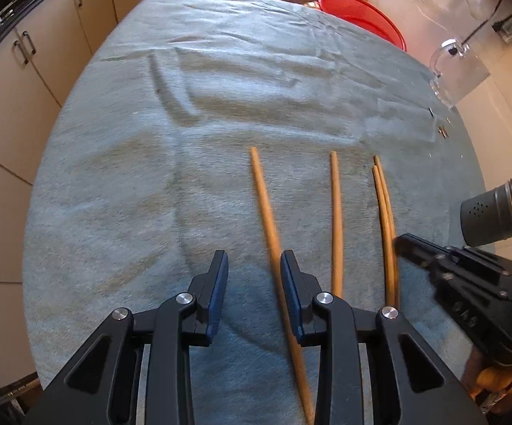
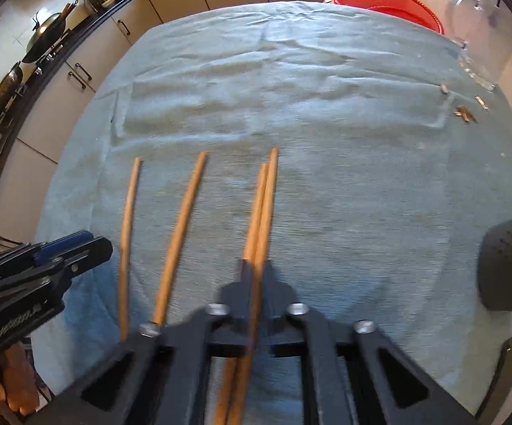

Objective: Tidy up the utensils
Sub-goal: 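Close the left tool on another wooden chopstick, then lift the chopstick upright with the left tool and carry it to the black cup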

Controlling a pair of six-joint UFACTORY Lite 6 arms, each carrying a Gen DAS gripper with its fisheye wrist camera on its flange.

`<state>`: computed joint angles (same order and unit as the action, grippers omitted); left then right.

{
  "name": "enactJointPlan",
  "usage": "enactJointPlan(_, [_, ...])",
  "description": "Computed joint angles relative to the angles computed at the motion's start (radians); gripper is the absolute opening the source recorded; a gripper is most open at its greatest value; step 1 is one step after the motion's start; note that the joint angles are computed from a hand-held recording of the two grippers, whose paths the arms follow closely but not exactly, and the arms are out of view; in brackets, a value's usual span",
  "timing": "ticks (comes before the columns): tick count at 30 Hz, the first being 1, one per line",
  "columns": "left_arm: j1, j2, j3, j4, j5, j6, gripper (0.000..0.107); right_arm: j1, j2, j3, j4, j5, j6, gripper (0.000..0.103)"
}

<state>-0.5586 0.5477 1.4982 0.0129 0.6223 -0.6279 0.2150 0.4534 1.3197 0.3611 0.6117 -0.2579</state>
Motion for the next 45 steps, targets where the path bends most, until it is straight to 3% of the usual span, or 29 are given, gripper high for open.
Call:
enactJointPlan(5, [-0.02,0.106,0.125,0.053,0.059,-0.037,0.03,-0.066,-0.058,-0.047,-0.012,-0.007,-0.037,0.001])
enactJointPlan(8, [-0.028,0.14,0.173,0.086,0.089,-0.045,0.027,-0.112,-0.065,-0.043,0.125,0.036,-0.158,0.001])
enactJointPlan(12, [-0.048,0.143,0.173,0.176,0.114,-0.098,0.012,-0.149,-0.022,-0.004,0.278,0.101,-0.255,0.007])
enactJointPlan(23, [-0.043,0.027,-0.006,0.19,0.036,-0.123,0.007,-0.041,0.1,0.11,0.156,0.072,-0.137,0.007])
enactJointPlan(29, [-0.033,0.021,-0.007,0.159,0.044,-0.096,0.007,-0.018,0.147,0.17,0.055,0.076,-0.033,0.007])
enactJointPlan(35, [-0.009,0.098,0.112,0.135,0.088,-0.055,0.007,0.054,0.238,0.315,-0.152,0.105,0.151,0.008])
enactJointPlan(40, [-0.004,0.117,0.137,0.153,0.083,-0.056,0.006,0.026,0.256,0.342,-0.12,0.121,0.106,0.007])
enactJointPlan(45, [-0.012,0.029,0.025,0.154,0.008,-0.075,0.006,-0.045,0.113,0.169,0.024,0.065,-0.041,0.007])
